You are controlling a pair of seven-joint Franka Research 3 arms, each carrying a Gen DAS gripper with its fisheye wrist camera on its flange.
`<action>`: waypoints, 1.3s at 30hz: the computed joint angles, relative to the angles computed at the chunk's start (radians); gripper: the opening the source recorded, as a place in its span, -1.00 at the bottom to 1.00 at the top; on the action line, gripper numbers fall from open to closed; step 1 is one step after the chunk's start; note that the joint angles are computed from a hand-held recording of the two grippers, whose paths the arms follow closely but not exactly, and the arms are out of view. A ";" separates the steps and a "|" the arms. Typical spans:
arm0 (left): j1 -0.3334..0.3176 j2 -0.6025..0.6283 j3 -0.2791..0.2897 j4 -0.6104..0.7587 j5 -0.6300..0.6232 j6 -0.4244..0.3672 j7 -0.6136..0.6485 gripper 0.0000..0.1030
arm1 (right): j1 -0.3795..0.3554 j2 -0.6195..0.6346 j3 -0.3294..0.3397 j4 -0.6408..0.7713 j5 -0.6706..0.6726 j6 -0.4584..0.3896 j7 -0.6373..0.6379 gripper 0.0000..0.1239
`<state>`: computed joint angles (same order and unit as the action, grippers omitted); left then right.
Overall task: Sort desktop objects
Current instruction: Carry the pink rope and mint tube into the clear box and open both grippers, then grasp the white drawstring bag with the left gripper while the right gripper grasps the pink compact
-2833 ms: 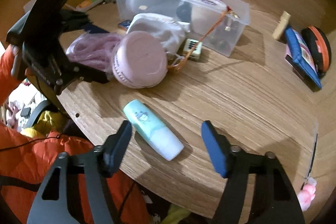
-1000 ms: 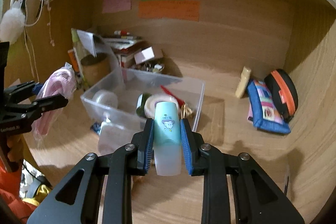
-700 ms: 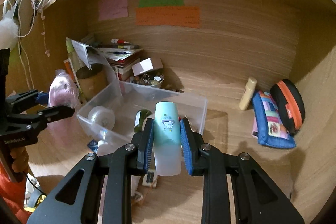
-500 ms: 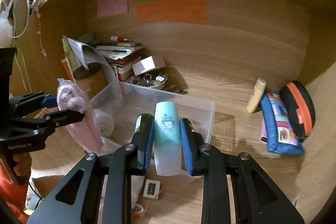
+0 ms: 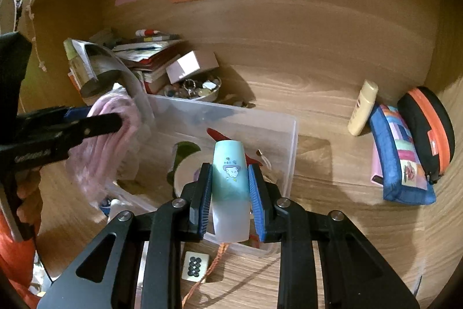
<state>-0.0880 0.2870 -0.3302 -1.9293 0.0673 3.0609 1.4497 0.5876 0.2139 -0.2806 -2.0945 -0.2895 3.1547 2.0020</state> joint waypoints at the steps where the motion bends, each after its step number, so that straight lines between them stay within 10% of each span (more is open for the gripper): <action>1: -0.022 0.007 0.026 0.012 0.018 -0.007 -0.022 -0.10 | 0.000 0.004 -0.002 0.003 0.001 -0.005 0.001 -0.63; 9: -0.128 0.073 0.160 0.111 0.165 -0.096 -0.196 -0.12 | -0.058 0.028 0.056 0.022 0.051 -0.041 -0.045 -0.63; 29: -0.040 -0.026 0.052 -0.026 0.116 -0.011 -0.092 -0.11 | 0.027 -0.036 -0.046 -0.028 -0.153 -0.014 0.150 -0.39; 39: -0.161 -0.141 0.206 -0.177 0.321 0.082 -0.283 0.22 | -0.011 -0.122 0.005 -0.121 -0.376 0.021 0.318 -0.03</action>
<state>-0.2489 0.1463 -0.1237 -2.1060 0.3886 3.1430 1.1667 0.5770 0.0917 -0.2752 -2.2158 -0.6656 3.1760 2.3195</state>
